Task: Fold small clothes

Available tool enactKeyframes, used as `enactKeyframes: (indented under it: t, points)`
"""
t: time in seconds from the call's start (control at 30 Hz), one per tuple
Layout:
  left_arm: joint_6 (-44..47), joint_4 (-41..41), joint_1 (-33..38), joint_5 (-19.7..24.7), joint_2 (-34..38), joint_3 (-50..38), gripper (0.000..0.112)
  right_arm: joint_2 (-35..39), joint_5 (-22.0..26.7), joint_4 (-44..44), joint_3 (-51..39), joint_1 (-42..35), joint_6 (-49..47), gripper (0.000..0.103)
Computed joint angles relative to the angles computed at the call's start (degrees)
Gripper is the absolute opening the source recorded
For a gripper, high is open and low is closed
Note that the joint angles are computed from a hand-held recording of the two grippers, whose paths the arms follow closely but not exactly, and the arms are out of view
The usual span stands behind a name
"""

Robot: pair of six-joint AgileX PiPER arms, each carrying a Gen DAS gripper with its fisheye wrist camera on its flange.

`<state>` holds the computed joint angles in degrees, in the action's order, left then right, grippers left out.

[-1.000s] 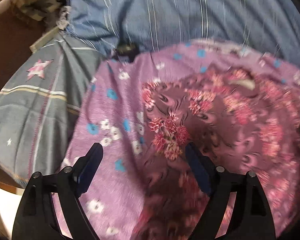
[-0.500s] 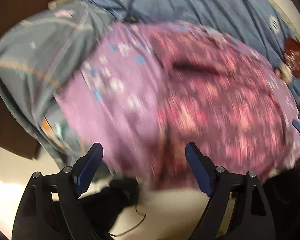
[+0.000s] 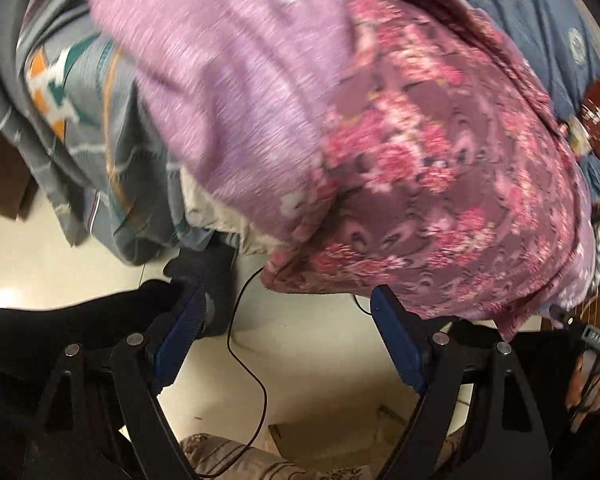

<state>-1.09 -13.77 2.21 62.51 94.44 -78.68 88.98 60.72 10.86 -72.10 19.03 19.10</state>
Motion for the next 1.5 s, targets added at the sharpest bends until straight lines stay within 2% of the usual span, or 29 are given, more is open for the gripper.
enactKeyframes:
  t: [0.1, 0.23, 0.33, 0.37, 0.4, 0.5, 0.67, 0.9, 1.07, 1.13, 1.27, 1.37, 1.43, 1.5]
  points:
    - [-1.3, 0.0, 0.2, -1.5, -0.4, 2.3, 0.085, 2.9, 0.3, -0.2, -0.8, 1.3, 4.5, 0.076]
    - [0.5, -1.7, 2.1, -3.1, -2.1, 4.8, 0.085, 8.2, 3.7, -12.1, -4.5, 7.7, 15.2, 0.076]
    - [2.3, -2.3, 2.3, -5.0, -3.2, 6.2, 0.085, 9.2, 1.0, -13.9, -2.4, 8.3, 18.3, 0.071]
    - [2.8, -2.6, 2.3, -5.7, -3.5, 6.6, 0.085, 9.1, 0.0, -12.8, -1.5, 7.7, 17.1, 0.057]
    - [3.6, -3.1, 2.5, -6.2, -3.6, 6.8, 0.084, 8.2, -1.6, -10.4, -0.2, 6.3, 15.3, 0.032]
    - [4.7, -3.8, 2.5, -7.1, -3.6, 6.9, 0.083, 4.0, -5.3, -3.1, 3.4, 1.7, 11.2, 0.005]
    - [7.6, -5.1, 2.7, -6.6, -0.7, 6.2, 0.083, -4.6, -4.3, 8.6, 4.2, -1.9, 0.3, 0.004]
    - [11.9, -8.7, 1.8, -4.8, 1.5, 5.2, 0.084, -12.2, 1.9, 26.8, -5.1, -9.4, -14.2, 0.004]
    - [21.7, -20.9, 5.9, -1.5, -1.9, 6.9, 0.084, -12.7, 0.7, 34.3, -14.6, -10.5, -16.5, 0.004]
    - [24.7, -24.0, 6.9, 0.0, -3.6, 7.5, 0.084, -12.3, -0.3, 35.1, -17.2, -10.4, -16.9, 0.004]
    - [24.4, -24.0, 7.6, 1.7, -6.5, 9.4, 0.084, -9.2, -2.4, 33.4, -22.7, -8.1, -12.3, 0.004]
    - [21.8, -23.8, 9.3, 1.6, -7.7, 12.3, 0.084, -8.8, -1.8, 32.4, -23.4, -7.9, -11.3, 0.004]
    - [21.6, -24.7, 11.2, 3.2, -8.1, 13.2, 0.084, -8.5, -1.8, 32.7, -24.2, -7.7, -11.1, 0.004]
    - [20.7, -24.9, 10.5, 2.1, -8.3, 14.3, 0.084, -9.7, -1.7, 34.1, -23.0, -8.6, -12.8, 0.004]
